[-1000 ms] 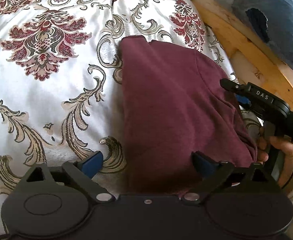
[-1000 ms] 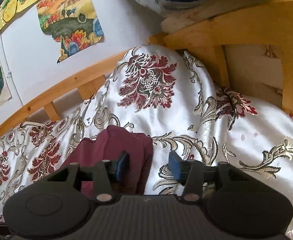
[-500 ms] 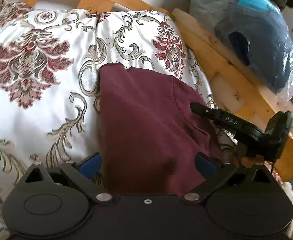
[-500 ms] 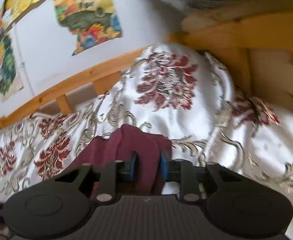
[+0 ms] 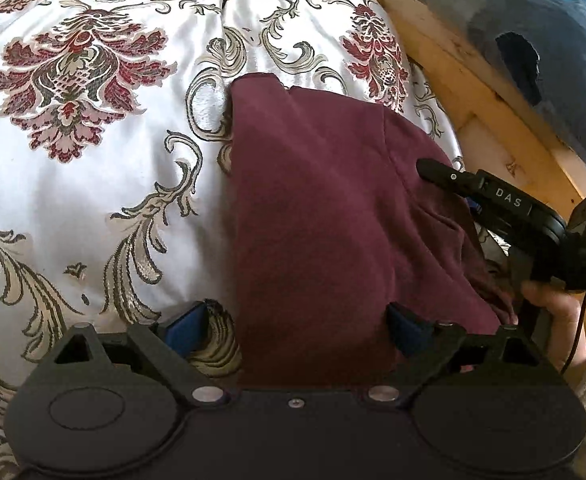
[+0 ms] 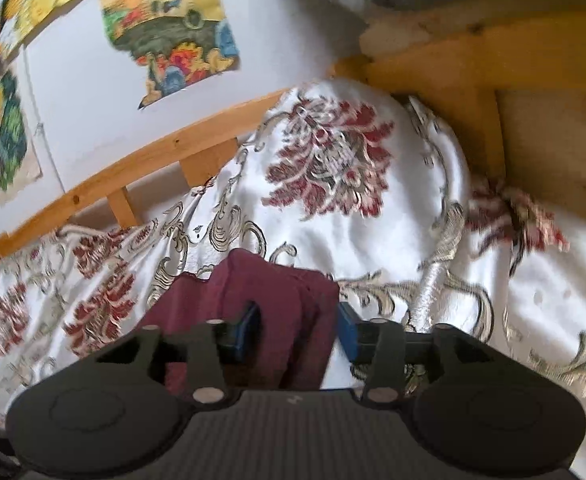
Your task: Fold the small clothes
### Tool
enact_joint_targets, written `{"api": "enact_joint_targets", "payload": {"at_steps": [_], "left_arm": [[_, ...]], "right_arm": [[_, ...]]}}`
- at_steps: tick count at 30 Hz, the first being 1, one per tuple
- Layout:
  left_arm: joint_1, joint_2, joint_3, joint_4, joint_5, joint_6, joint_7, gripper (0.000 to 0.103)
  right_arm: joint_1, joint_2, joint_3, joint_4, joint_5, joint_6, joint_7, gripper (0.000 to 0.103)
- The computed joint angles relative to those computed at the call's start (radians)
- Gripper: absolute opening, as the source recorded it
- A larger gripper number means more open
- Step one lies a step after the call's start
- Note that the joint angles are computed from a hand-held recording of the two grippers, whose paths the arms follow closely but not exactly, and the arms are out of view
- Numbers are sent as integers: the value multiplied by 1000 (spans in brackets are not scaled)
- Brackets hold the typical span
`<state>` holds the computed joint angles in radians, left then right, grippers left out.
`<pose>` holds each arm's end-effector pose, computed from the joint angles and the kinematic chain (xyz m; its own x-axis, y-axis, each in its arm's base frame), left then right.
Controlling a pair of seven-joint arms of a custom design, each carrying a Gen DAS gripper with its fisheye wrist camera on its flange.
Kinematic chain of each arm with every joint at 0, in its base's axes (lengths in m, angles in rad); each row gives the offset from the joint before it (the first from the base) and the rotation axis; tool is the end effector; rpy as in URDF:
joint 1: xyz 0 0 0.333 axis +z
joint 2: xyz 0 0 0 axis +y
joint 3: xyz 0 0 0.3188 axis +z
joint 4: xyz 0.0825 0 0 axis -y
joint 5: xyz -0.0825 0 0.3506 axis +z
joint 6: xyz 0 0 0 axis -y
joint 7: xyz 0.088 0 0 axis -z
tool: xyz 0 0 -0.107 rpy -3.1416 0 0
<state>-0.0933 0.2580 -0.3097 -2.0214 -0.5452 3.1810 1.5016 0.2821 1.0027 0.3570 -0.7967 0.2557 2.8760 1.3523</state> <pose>0.5848 -0.1809 0.4503 0.0407 -0.8616 0.5060 -0.6957 -0.3879 -0.6046 0.7407 0.3198 0.4740 0.4745 -0.8093 -0.3463 -0.5265 0.0543 -0.8484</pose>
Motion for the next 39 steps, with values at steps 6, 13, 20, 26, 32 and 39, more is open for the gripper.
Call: {"api": "enact_joint_targets", "payload": {"at_steps": [6, 13, 20, 26, 32, 39], "left_arm": [[79, 12, -96, 2, -60, 18, 71, 97], [238, 32, -286, 0, -189, 50, 226, 97], [401, 63, -479, 1, -306, 78, 385, 97], [440, 78, -525, 1, -319, 91, 414, 98], [385, 63, -461, 6, -308, 72, 386, 98], [426, 76, -510, 12, -351, 76, 445, 98]], "right_arm": [[-28, 52, 70, 85, 91, -96, -35, 60], [-22, 39, 55, 60, 156, -92, -101, 56], [-3, 38, 27, 52, 159, -71, -96, 57], [1, 39, 25, 47, 140, -56, -78, 52], [0, 38, 30, 44, 137, -55, -76, 47], [-6, 20, 40, -1, 125, -14, -86, 46]]}}
